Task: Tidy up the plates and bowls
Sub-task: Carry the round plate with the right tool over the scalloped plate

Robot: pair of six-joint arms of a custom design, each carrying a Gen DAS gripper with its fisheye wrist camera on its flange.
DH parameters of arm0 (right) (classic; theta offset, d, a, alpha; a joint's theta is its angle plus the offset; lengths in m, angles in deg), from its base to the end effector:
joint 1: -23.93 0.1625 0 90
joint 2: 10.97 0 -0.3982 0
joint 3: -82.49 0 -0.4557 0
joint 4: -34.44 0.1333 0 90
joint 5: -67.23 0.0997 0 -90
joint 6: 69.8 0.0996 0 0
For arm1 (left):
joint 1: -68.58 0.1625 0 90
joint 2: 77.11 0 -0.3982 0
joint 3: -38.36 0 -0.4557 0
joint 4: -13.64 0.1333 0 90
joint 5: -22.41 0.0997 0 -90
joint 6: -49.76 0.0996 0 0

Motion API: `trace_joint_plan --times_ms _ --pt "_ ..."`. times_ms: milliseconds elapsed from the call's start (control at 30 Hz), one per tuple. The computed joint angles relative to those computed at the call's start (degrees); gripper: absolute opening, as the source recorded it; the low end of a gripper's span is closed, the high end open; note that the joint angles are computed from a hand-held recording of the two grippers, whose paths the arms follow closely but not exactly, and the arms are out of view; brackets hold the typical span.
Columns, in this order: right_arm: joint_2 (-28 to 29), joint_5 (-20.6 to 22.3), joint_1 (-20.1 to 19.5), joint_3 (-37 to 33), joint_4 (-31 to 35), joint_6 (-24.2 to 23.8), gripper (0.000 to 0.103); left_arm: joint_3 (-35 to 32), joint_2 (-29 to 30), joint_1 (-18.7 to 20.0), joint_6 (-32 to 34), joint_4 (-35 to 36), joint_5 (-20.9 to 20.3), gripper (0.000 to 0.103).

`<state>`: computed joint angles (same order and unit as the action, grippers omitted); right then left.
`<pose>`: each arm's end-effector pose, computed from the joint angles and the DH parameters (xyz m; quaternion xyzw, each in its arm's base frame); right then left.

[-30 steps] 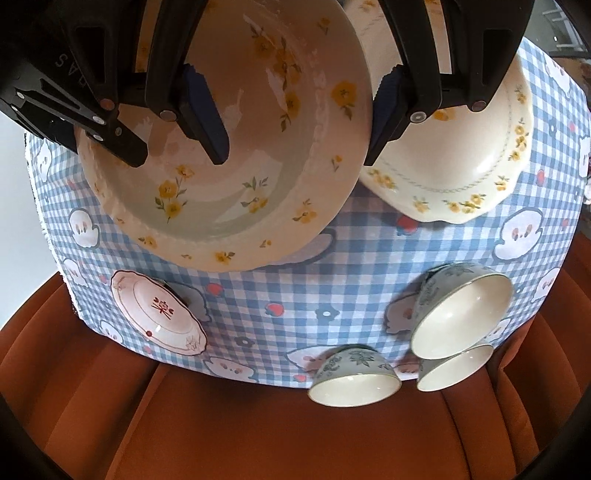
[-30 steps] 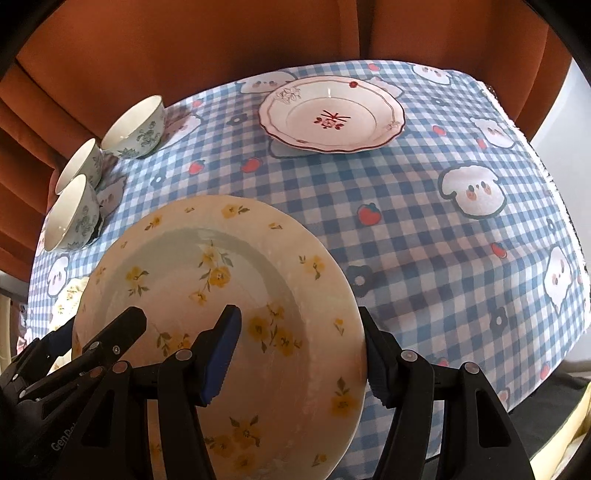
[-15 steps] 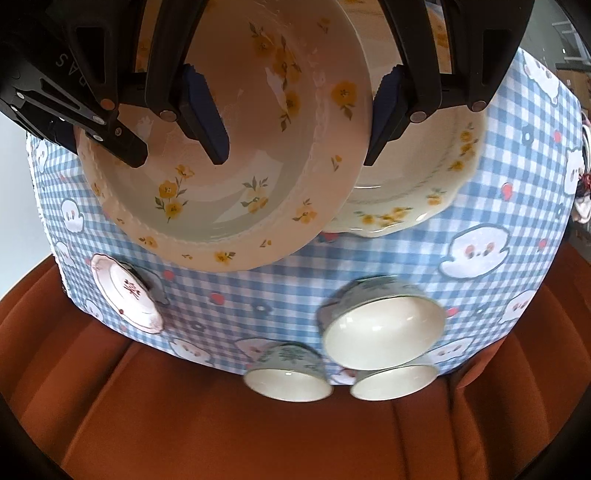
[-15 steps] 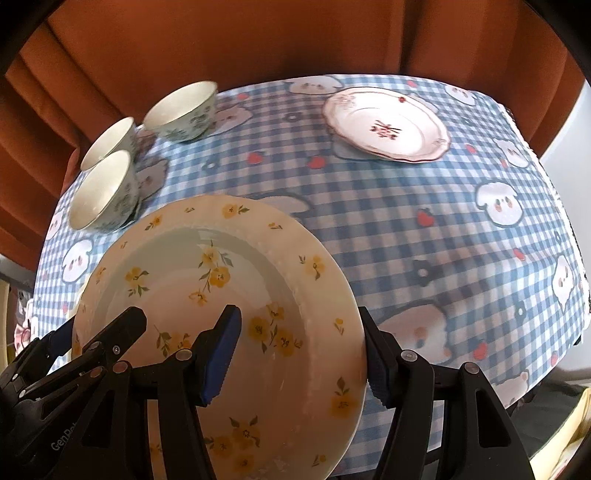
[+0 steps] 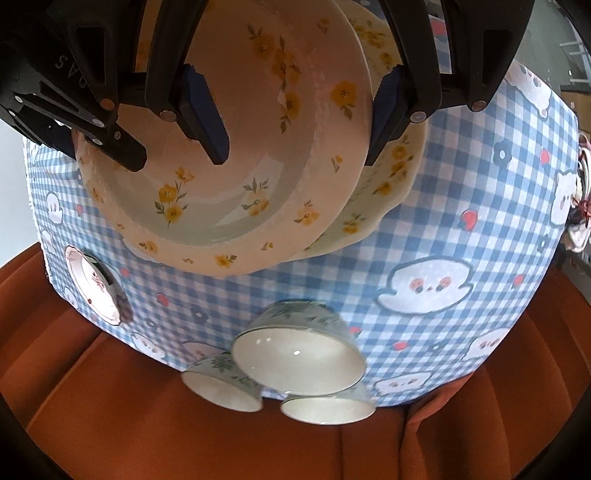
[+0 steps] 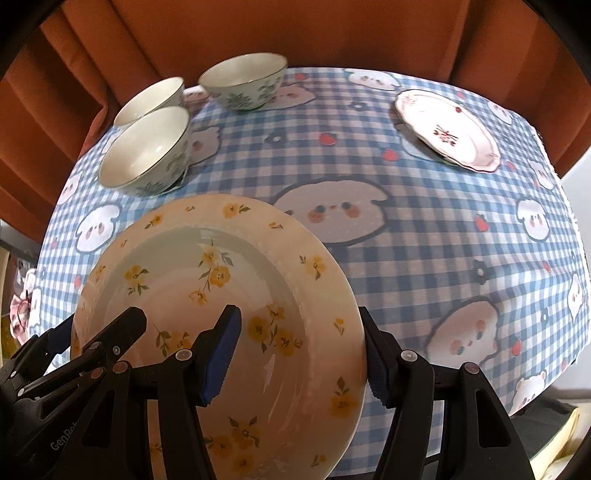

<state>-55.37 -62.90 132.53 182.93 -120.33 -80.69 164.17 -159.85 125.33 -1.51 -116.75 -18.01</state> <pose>0.2726 -0.5932 0.0030 0.2131 -0.9124 0.0943 0.3365 -0.0882 -0.5159 0.1771 -0.1325 0.8979 -0.2662 0.3245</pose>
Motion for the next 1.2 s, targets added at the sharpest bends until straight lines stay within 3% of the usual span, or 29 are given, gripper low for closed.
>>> trace_joint_plan --times_ms 533,833,1200 --pt "3.64 -4.77 1.19 -2.07 2.14 -1.99 0.066 2.24 -0.79 3.66 -0.42 -4.13 -7.21 0.072" --pt "4.16 -5.28 0.39 -2.67 3.77 -2.43 0.064 0.64 1.81 2.75 -2.20 -0.28 -3.82 0.072" --pt "5.36 -7.04 0.84 -1.89 -3.88 -8.96 0.062 -1.72 4.49 2.16 -7.27 5.56 -0.09 0.078"
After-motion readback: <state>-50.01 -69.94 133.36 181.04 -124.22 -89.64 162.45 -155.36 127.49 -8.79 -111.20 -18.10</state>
